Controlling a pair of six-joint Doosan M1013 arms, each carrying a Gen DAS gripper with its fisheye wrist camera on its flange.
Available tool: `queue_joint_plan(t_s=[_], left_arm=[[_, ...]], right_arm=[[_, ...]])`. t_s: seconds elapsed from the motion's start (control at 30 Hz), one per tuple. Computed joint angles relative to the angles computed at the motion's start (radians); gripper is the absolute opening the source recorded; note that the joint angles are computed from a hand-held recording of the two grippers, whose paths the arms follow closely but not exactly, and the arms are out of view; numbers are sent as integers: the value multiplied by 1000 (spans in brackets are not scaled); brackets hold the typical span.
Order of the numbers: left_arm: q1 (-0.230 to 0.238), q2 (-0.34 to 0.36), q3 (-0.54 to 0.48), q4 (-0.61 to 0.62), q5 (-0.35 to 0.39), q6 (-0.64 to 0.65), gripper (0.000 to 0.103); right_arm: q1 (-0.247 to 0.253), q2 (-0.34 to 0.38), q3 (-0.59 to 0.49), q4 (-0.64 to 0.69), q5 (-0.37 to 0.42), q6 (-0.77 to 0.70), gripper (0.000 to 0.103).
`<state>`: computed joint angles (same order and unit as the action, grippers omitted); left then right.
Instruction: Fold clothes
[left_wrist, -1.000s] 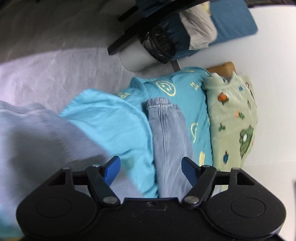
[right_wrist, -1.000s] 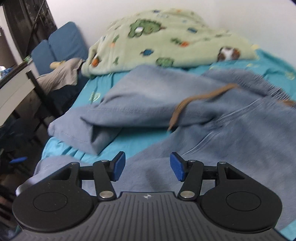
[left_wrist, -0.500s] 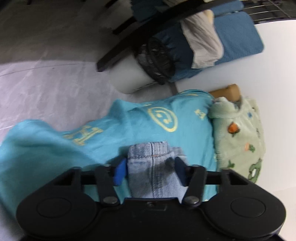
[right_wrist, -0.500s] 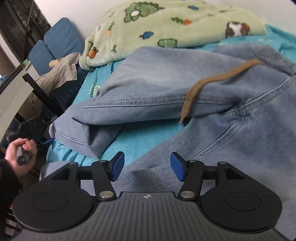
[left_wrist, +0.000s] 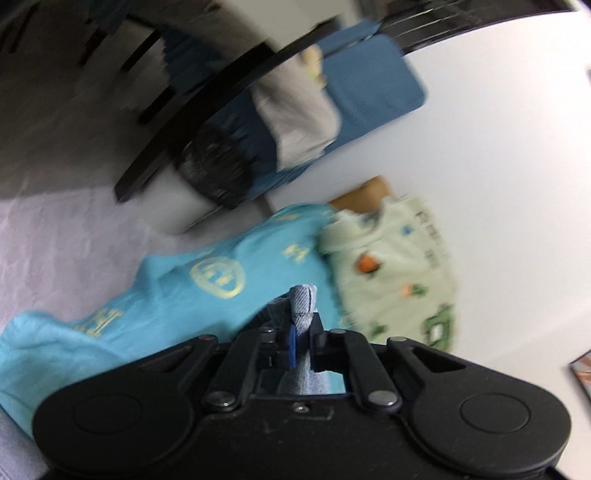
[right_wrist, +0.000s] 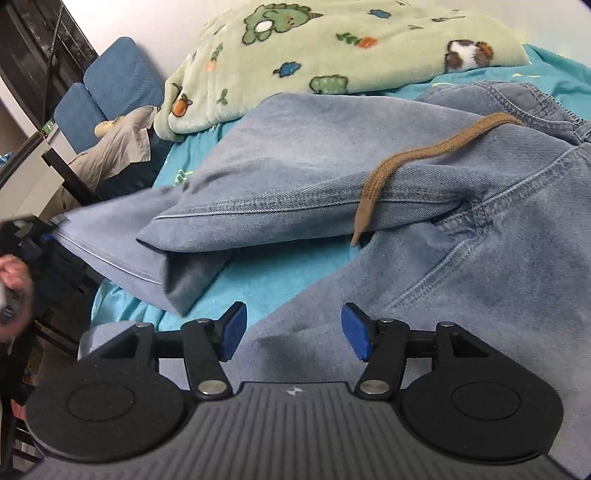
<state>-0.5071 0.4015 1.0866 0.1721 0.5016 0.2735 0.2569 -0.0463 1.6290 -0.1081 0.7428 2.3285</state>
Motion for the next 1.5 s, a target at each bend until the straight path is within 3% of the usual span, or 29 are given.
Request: queue_joint_plan(t_s=[0.13, 0.23, 0.3, 0.43, 0.63, 0.7, 0.8, 0.97, 1.1, 1.27, 1.4, 1.5], left_arm=[[-1, -33, 0, 224, 7, -212, 5], [13, -55, 18, 329, 41, -303, 5], [24, -62, 29, 332, 84, -287, 5], [38, -76, 89, 397, 181, -371, 5], [60, -75, 155, 330, 270, -368, 5], [64, -68, 155, 319, 295, -340, 5], [78, -42, 126, 211, 378, -190, 5], [87, -44, 153, 118, 402, -147, 9], [111, -75, 196, -38, 350, -64, 33], [109, -136, 247, -106, 312, -68, 57], [116, -197, 288, -215, 298, -18, 64], [131, -238, 310, -313, 346, 33, 65]], right_arm=[[1, 1, -3, -4, 5, -8, 60], [-1, 0, -2, 0, 5, -11, 60], [0, -1, -1, -3, 2, -11, 60], [-1, -1, 0, -12, 3, -4, 61], [-4, 3, -3, -23, 14, 13, 62], [-3, 5, -4, -26, 17, 16, 62], [-3, 10, -9, -26, 21, 5, 62], [0, 15, -16, -35, 31, -5, 62], [4, 16, -22, -53, 37, -6, 62], [10, -2, -13, -79, 28, 15, 62], [14, -23, -3, -118, 20, 52, 62], [10, -47, 9, -135, 9, 102, 62]])
